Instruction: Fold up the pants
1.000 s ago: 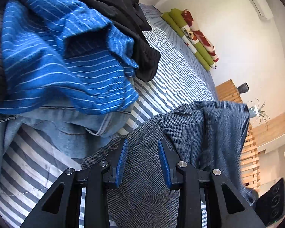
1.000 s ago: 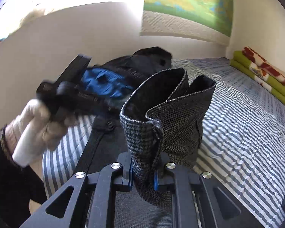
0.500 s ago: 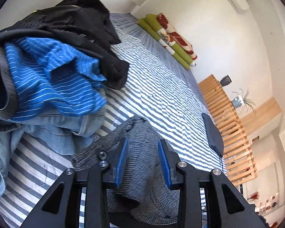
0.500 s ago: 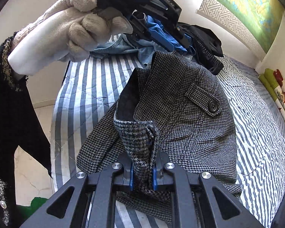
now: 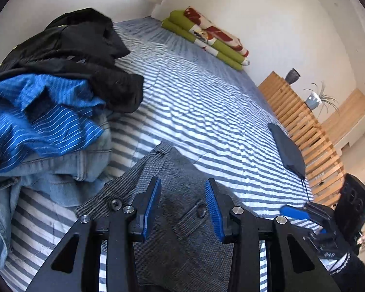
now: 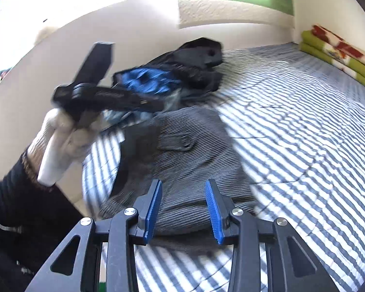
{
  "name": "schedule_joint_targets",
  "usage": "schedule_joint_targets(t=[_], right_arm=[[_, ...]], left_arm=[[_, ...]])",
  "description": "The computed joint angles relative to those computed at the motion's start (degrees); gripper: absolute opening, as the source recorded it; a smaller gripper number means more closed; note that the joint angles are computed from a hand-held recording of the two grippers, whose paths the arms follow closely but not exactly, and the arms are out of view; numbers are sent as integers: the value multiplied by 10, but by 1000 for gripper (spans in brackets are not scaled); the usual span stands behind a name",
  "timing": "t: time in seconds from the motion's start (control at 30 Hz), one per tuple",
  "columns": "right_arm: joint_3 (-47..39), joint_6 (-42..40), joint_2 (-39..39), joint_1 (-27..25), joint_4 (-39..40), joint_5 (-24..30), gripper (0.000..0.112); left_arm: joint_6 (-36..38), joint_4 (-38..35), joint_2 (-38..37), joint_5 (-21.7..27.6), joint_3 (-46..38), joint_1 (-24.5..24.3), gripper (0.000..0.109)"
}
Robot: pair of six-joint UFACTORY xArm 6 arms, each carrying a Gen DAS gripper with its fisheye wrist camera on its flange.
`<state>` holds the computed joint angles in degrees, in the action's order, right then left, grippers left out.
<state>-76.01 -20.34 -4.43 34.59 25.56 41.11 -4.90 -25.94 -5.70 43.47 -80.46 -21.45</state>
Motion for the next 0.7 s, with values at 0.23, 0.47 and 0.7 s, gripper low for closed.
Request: schedule_joint_targets(t=[0.23,0.47,0.7], right_arm=[[-59,100,89,-15,-61,28,34],[58,16,-13,-48,3,84,33],[25,20,8,-76,62,47,33]], left_arm=[[-72,88,106,112,-103,-10,40],[-65,52,82,39,-100,-8,44],[-107,87,171,86,-201,-24,44]])
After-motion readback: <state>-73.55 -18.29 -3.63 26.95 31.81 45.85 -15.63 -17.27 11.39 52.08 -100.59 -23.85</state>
